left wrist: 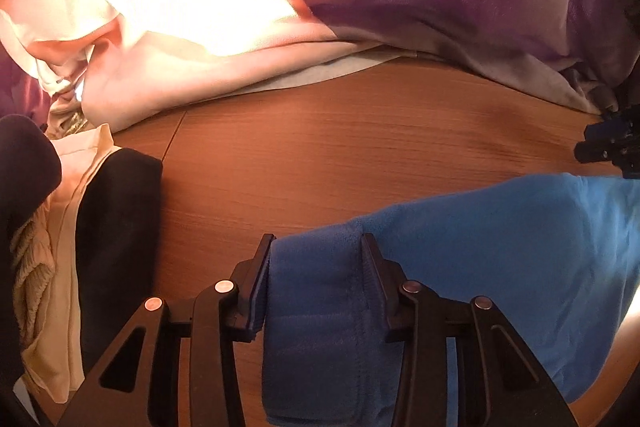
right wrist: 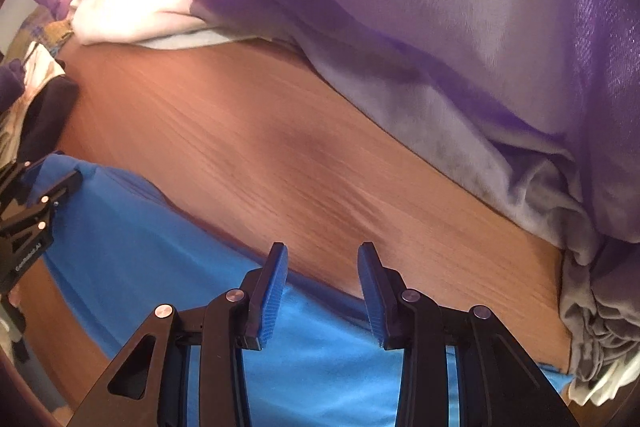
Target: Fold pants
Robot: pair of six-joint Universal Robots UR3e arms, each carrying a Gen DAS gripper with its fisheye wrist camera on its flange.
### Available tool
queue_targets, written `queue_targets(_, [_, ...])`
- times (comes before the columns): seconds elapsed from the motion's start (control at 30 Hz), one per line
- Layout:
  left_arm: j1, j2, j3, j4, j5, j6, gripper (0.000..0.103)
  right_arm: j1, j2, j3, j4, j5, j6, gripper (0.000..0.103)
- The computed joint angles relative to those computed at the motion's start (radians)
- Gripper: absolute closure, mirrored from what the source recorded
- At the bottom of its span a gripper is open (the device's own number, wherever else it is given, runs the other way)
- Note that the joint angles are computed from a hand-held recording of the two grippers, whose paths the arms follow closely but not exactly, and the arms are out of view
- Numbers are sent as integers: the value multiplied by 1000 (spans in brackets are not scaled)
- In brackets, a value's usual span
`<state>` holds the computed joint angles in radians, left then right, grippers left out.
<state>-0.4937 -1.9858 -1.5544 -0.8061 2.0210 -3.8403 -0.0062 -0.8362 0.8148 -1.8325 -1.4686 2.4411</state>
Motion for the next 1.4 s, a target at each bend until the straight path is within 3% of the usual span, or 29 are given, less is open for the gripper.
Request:
queue_targets(0.3, [-8, -29, 48, -46, 21, 15, 59, -14, -33, 82, -54, -14, 15, 67])
queue_targets(0.6, [-49, 45, 49, -59, 76, -7, 37, -50, -139, 216, -70, 37, 13, 66])
queue_targets(0.9, [-192, 90, 169, -196, 185, -62, 35, -178, -411, 545, -213, 187, -4, 66])
queue_targets(0.97, [-223, 91, 199, -230, 209, -83, 34, -226, -494, 630, -238, 231, -14, 58])
queue_targets(1.0, [-239, 88, 213, -243, 217, -95, 34, -252, -538, 674, -252, 253, -22, 48])
queue_targets(1.1, [-297, 72, 259, -278, 243, -138, 33, -316, -647, 790, -305, 304, -45, 47])
queue_targets(1.4, [-459, -62, 523, -417, 336, -192, 33, -605, -944, 1006, -223, 497, -170, 47])
